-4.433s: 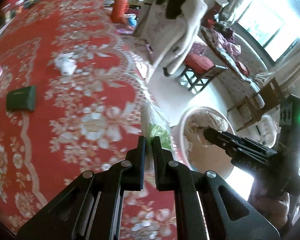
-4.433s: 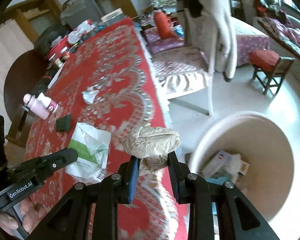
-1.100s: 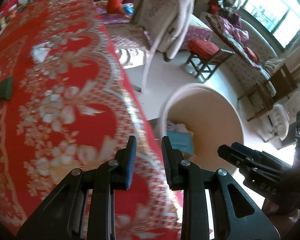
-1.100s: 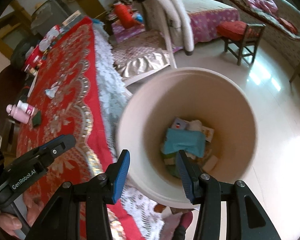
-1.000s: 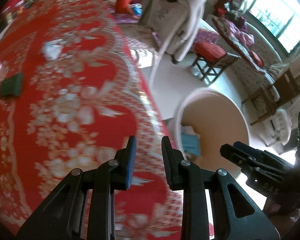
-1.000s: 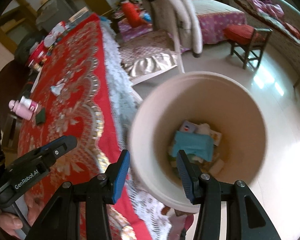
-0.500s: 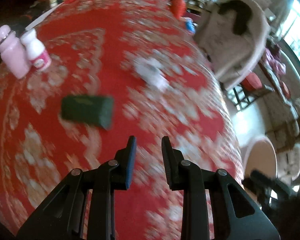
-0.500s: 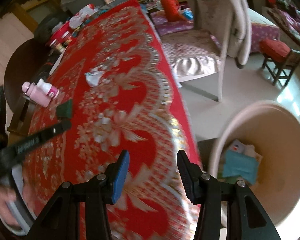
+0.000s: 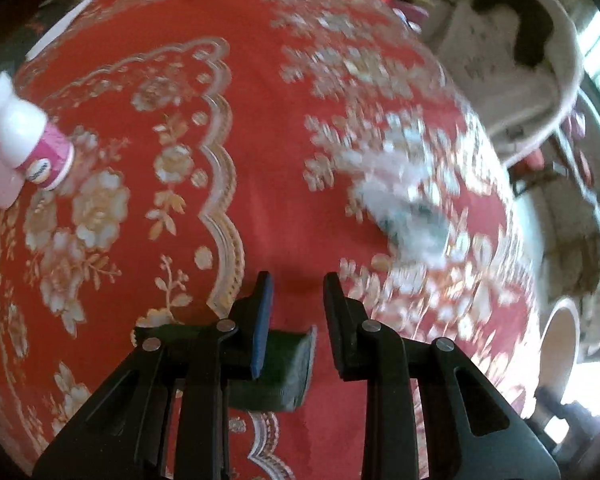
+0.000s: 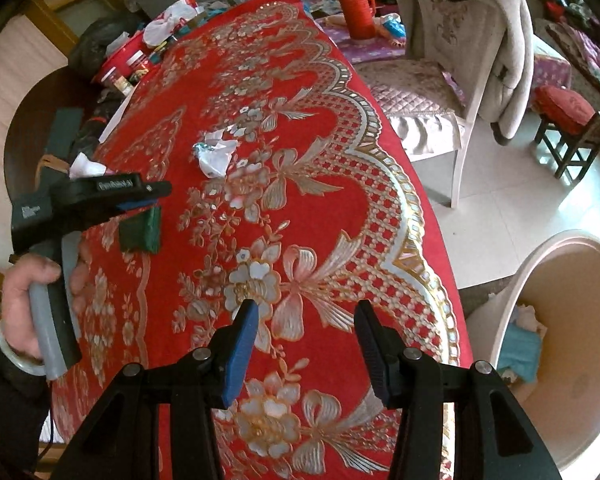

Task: Collect trash
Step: 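Grasp the dark green case with the left tool while the right tool grasps the tissue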

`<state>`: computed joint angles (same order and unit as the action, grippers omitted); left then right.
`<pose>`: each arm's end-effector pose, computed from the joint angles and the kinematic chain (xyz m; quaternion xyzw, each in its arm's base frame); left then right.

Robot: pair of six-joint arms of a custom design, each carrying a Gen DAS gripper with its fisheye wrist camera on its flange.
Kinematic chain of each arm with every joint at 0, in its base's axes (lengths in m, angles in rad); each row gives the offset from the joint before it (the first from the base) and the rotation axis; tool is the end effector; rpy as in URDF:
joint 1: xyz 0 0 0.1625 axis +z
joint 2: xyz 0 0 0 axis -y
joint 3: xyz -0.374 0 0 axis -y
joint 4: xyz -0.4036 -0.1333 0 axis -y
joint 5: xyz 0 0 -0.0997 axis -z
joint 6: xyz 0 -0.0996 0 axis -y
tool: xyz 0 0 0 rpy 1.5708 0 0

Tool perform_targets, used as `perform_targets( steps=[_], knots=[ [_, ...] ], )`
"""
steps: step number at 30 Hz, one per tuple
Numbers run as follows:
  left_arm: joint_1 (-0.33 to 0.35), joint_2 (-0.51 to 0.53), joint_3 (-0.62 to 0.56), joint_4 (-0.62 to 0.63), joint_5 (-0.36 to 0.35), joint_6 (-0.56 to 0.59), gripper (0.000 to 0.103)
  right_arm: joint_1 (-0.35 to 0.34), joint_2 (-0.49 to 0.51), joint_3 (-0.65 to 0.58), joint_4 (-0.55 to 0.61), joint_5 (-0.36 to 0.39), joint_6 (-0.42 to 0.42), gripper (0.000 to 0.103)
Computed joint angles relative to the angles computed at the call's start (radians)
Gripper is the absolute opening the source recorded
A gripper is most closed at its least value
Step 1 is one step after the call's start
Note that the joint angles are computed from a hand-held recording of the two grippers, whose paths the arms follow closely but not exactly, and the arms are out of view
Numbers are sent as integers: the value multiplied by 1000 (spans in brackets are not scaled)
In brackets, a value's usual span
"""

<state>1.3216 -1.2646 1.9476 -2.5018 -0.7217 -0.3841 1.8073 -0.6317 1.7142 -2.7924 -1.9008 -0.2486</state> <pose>0.0688 -0.5733 0.2251 -0.1118 0.8987 -0.2344 0.3533 0.2395 -0.5625 -0.0526 0.2253 -0.9580 0.0676 0.1643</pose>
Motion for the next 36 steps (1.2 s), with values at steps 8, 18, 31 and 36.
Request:
perform_targets(
  steps=[8,18,31,36],
  knots=[
    [-13,-173,140,95,-139,111,24,20,73,-94,51,6,20,53],
    [-61,-498,340,40,-195,-5,64,89,279,-389,141,24,-84,70],
    [-2,-376,345,-108,-108,-104,68,125,519,-704,212,-63,-239,70],
    [0,-311,332,-164,-59,-90,67,119,529,-704,178,-59,-232,48]
  ],
)
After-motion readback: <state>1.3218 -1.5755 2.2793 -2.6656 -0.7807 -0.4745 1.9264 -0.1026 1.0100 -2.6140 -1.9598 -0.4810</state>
